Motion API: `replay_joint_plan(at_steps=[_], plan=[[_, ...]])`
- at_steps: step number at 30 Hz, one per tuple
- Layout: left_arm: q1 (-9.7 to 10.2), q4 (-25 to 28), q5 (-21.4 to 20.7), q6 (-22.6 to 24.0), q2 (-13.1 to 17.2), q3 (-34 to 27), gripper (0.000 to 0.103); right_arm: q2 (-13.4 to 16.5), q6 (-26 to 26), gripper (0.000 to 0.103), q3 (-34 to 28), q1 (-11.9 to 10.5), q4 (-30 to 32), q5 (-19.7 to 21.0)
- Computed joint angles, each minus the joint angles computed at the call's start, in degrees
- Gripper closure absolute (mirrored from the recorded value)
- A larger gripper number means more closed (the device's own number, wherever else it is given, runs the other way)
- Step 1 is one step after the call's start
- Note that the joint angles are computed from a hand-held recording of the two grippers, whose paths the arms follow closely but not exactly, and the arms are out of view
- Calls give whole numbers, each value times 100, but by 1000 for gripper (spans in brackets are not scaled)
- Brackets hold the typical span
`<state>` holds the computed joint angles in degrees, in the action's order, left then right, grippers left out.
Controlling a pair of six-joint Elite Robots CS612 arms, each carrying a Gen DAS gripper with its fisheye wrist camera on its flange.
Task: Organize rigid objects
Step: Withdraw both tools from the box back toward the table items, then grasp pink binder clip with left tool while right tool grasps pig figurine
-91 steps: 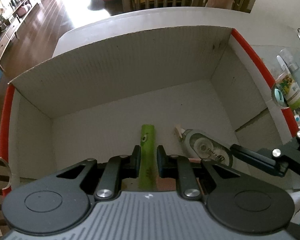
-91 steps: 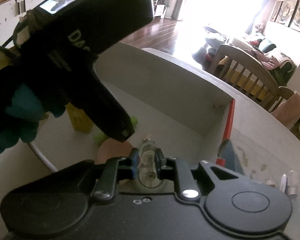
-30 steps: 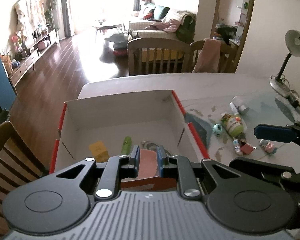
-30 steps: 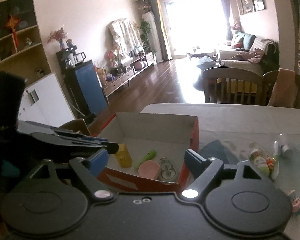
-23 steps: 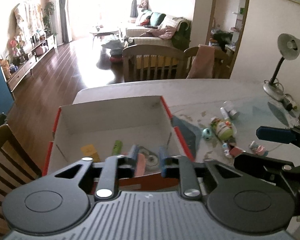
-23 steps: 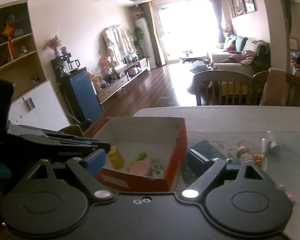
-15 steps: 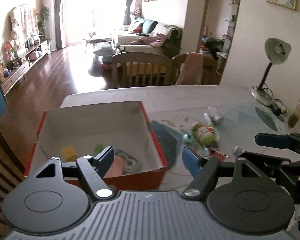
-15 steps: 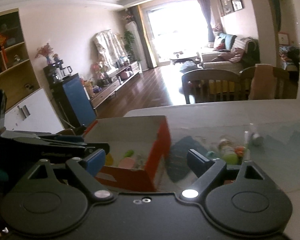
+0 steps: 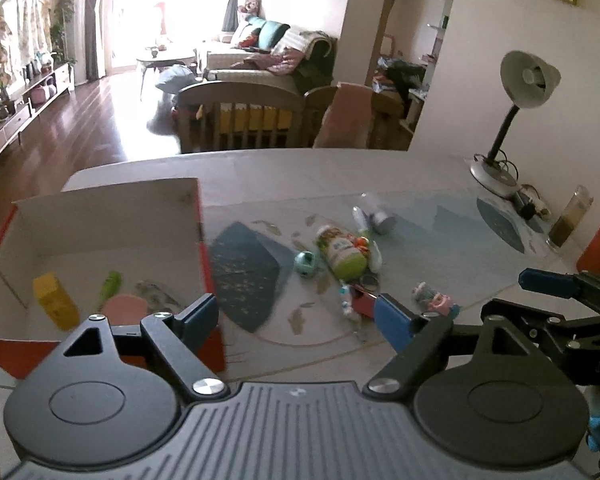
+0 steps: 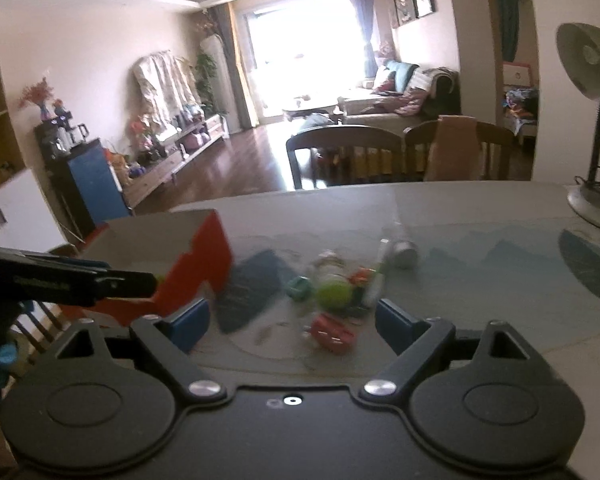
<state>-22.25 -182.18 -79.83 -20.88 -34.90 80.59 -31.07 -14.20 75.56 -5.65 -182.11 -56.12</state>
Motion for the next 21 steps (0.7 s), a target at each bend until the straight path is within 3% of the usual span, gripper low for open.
replay_joint_plan(at_steps=[3, 7, 12, 21], plan=[[-53, 50, -39, 36, 146, -199, 16, 95, -78, 12, -152, -55, 171, -141], [-160, 139, 144, 156, 350, -483, 0, 235, -226, 12, -399, -128, 560, -233], [-243, 336, 242, 340, 619, -887, 0, 466, -492, 12, -789, -207, 946, -339], [-296, 1006, 63, 706, 1240, -1817, 0, 906, -1190, 17, -1488, -245, 1766, -470]])
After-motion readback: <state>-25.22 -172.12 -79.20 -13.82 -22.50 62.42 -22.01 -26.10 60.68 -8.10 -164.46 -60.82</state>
